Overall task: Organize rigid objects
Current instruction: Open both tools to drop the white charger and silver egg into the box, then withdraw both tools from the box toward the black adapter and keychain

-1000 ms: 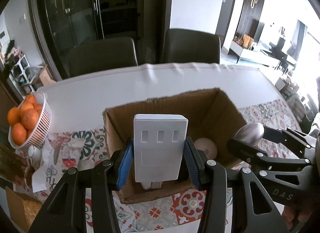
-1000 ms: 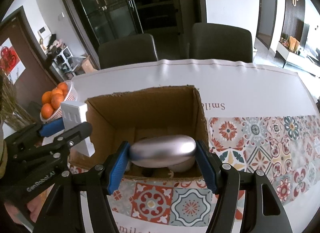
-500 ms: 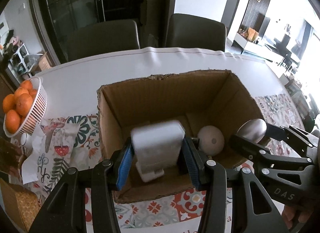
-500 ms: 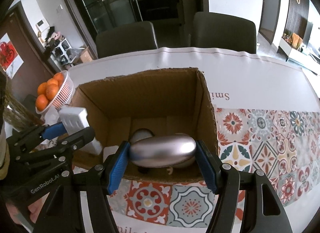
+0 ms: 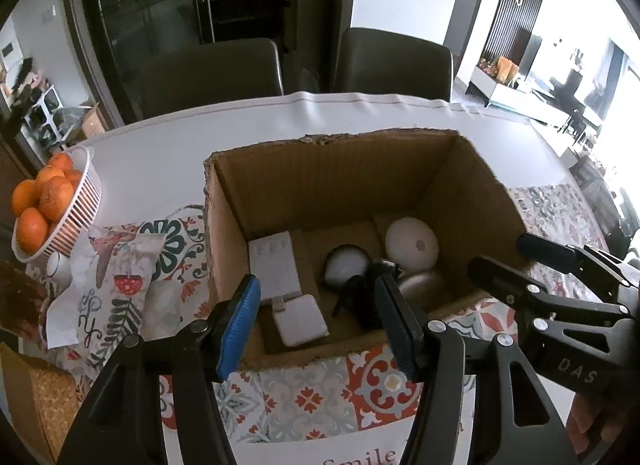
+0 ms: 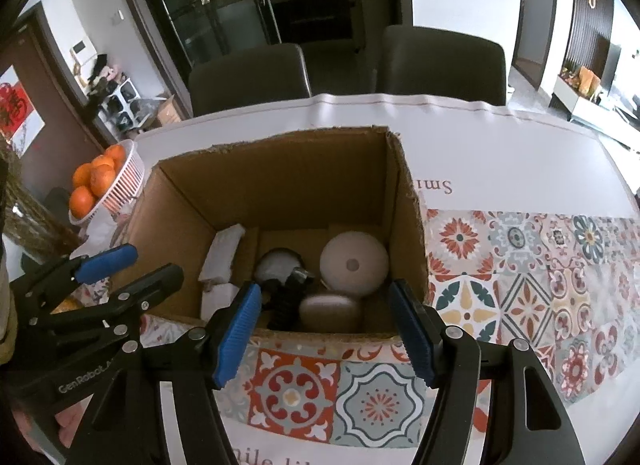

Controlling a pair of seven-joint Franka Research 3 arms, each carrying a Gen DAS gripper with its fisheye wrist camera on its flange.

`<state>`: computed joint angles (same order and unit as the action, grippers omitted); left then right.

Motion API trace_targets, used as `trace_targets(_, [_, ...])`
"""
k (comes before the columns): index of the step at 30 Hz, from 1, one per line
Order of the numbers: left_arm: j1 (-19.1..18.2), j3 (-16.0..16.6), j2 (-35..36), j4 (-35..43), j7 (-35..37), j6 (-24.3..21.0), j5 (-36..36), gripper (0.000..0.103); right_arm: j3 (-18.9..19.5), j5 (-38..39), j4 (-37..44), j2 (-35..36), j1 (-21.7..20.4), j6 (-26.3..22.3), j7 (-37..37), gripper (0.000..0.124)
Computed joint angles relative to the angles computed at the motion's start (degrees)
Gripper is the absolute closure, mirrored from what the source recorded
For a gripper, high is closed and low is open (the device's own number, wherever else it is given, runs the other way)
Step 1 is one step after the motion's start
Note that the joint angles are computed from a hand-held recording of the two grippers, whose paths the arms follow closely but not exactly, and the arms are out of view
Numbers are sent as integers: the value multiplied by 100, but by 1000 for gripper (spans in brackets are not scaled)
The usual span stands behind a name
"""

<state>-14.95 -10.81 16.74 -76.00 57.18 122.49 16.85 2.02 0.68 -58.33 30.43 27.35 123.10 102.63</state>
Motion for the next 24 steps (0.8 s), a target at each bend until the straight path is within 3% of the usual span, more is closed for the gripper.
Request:
trace_targets(10, [-55, -62, -642, -687, -226, 255, 263, 43, 18, -266, -1450, -1010, 45, 919, 232, 57])
trace_targets(24, [-53, -245, -1539, -1794, -436, 536, 319, 43, 265, -449, -2999, -2093, -89, 1629, 347, 57])
